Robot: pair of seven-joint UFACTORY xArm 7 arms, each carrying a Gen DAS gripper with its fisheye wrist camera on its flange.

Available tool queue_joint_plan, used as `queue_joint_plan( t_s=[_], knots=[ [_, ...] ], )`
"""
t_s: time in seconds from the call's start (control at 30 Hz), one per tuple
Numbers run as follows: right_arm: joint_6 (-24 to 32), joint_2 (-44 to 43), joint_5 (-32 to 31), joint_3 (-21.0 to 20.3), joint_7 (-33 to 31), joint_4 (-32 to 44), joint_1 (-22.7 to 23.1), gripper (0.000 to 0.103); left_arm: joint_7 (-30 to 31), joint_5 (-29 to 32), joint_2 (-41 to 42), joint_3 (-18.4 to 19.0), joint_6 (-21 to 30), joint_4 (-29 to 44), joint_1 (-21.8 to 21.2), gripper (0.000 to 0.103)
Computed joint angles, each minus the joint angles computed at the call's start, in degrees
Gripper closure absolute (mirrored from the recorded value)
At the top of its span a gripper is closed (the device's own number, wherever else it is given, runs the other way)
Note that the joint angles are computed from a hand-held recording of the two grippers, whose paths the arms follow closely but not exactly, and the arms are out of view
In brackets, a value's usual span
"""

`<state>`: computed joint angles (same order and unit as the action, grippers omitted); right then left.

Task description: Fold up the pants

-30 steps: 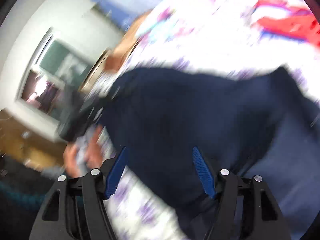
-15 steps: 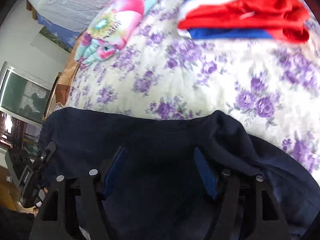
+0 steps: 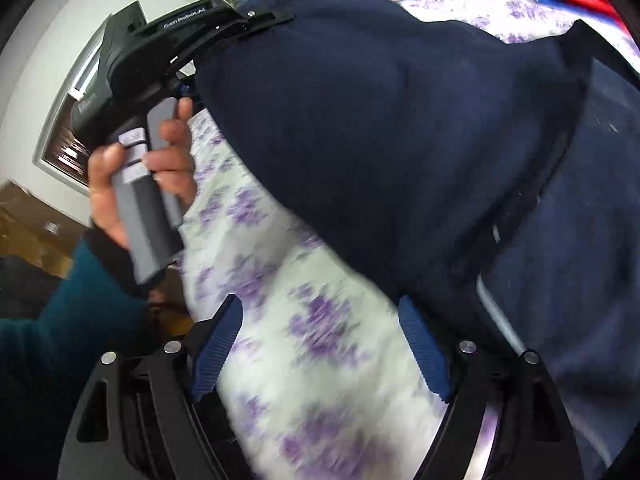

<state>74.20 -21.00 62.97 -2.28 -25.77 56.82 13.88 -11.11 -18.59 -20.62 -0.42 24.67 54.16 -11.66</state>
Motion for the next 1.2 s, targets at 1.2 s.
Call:
queue_joint_plan(
  t_s=[1.2],
  knots=[
    [-0.1, -14.3, 3.6, -26.6, 2.6, -6.9, -13.6, 0.013, -7.2, 30.0, 8.3, -15.1, 14.1, 16.5, -16.1, 0.031]
  ],
)
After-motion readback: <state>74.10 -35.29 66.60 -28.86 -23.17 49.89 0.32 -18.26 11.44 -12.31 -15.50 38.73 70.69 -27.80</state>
